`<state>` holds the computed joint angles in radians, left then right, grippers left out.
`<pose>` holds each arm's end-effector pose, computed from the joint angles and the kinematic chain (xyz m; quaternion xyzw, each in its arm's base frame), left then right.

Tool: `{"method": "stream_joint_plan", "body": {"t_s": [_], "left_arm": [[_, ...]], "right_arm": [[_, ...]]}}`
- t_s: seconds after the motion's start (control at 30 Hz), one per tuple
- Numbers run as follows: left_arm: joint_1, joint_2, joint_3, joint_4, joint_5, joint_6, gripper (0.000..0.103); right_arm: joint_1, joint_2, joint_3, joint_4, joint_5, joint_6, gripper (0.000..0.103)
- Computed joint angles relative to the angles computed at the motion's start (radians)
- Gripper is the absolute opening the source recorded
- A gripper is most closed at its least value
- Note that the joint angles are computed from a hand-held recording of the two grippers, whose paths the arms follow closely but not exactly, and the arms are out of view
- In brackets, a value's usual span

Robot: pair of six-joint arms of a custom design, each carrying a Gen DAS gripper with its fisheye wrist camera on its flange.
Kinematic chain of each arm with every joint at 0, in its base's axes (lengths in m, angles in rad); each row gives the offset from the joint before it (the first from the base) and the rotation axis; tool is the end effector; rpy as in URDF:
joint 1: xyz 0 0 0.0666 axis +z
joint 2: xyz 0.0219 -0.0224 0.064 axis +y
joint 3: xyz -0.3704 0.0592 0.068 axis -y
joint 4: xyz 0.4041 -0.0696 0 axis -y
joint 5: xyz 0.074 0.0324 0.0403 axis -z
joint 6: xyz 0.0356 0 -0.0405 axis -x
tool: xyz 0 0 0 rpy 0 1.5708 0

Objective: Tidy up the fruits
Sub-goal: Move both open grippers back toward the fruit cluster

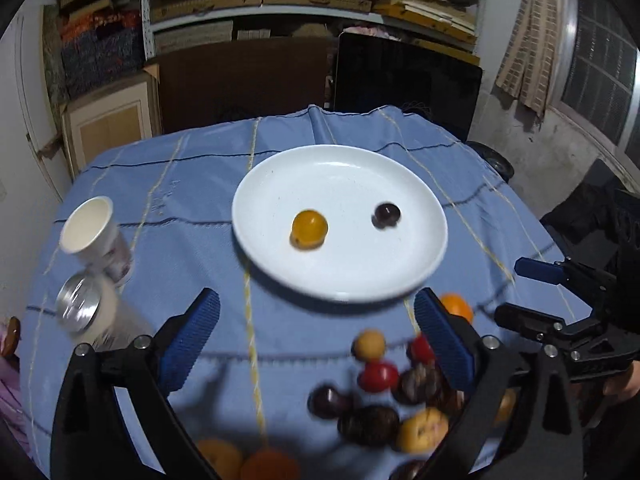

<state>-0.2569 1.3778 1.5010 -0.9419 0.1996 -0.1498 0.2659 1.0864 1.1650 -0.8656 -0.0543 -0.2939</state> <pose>0.4748 -0.1324 0.4772 0.2227 0.8990 -0.1121 0.3599 0.3755 0.1039 0.4441 0.0026 0.9239 0.1296 0.3600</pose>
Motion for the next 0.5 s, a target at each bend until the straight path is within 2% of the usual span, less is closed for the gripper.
{"method": "stream_joint_plan", "body": {"t_s": [0.1,0.17,0.3,0.4,0.5], "left_arm": [[0.021,-0.128,-0.145,0.046,-0.005,0.001,0.096],[0.031,-0.181,-0.21,0.048,-0.011,-0.012,0.096],[0.036,-0.275,-0.325,0.02,-0.042,-0.03,0.096],[0.048,-0.324,-0.383,0.009,-0.02,-0.027,0.097],[0.052,-0.357,-0.418,-0.014,0.008,-0.02,0.097]], "right_arm": [[0.087,-0.081,-0.071,-0.027,0.085,-0.088,0.088],[0.123,-0.121,-0.111,-0.029,0.098,-0.127,0.088],[0.208,-0.176,-0.163,-0.071,0.182,-0.165,0.088],[0.231,-0.214,-0.193,-0.083,0.185,-0.202,0.088],[0.253,-0.236,-0.21,-0.107,0.239,-0.246,0.088]]}}
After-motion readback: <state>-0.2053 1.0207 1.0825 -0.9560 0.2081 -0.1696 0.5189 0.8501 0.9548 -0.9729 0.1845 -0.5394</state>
